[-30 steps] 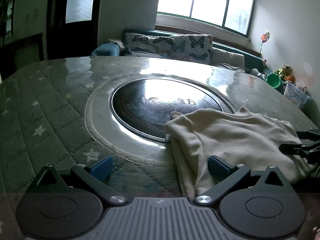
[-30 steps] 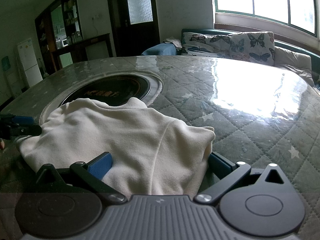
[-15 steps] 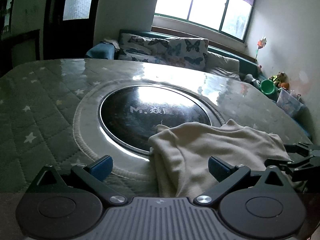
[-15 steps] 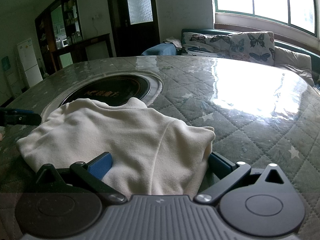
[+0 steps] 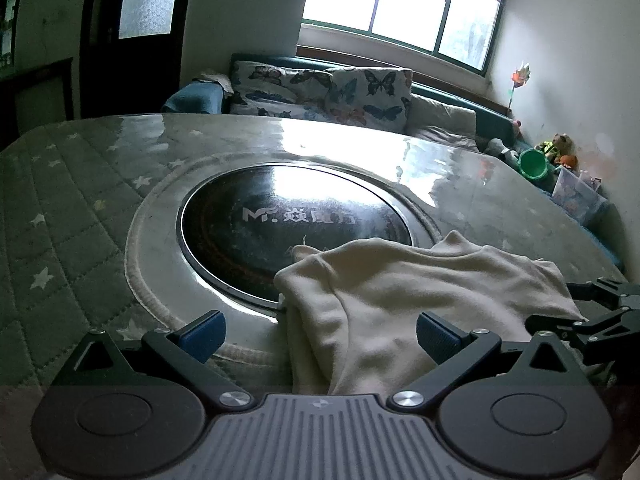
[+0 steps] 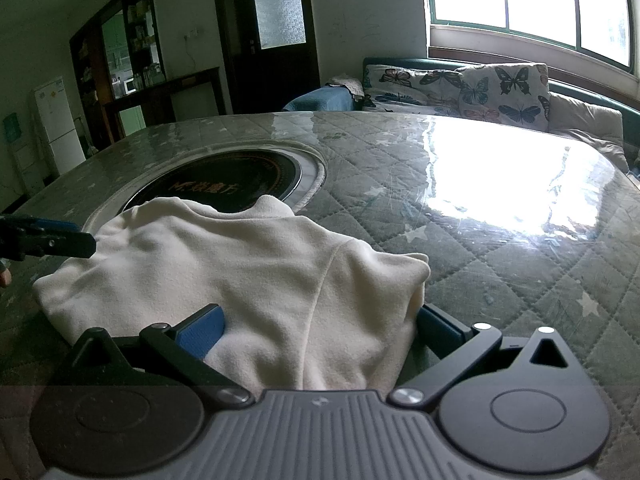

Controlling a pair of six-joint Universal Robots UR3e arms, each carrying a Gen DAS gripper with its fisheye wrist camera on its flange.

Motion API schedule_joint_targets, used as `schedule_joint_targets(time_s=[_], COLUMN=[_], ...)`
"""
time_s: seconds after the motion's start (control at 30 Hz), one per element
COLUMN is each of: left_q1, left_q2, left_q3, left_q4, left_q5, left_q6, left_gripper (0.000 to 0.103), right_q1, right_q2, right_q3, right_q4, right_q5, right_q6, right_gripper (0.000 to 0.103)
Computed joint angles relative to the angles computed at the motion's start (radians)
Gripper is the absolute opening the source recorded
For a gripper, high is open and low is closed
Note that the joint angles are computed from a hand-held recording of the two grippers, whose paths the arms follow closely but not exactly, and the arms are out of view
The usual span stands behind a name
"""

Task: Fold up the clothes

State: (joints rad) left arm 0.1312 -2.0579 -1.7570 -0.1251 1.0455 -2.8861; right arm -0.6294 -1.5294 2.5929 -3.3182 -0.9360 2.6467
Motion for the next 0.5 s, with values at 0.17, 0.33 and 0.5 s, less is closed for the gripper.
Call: schedule_joint_targets(time_s=[0.17,0.33,0.5], left_q1=[-0.004,-0.001,0.004], left_q2=[-0.003,-0.006,-0.009], left_q3=[-0.012,-0.027,-0.029], left_q4=[0.022,0.041,0.036], left_q5=[0.019,0.030,0.031], left_q6=[-0.007,-0.017,-0.021], left_gripper=[0.103,0.103,0.103], right_q1=[0.000,0.000,-0.001], right_q2=[0.000,0.000,0.000], right_q3=[0.000,0.000,0.000], right_q4=[0.000,0.000,0.000], right_q5=[0.000,0.000,0.001], right_q6=[0.000,0.000,0.000], right_gripper=[0.103,0.103,0.103])
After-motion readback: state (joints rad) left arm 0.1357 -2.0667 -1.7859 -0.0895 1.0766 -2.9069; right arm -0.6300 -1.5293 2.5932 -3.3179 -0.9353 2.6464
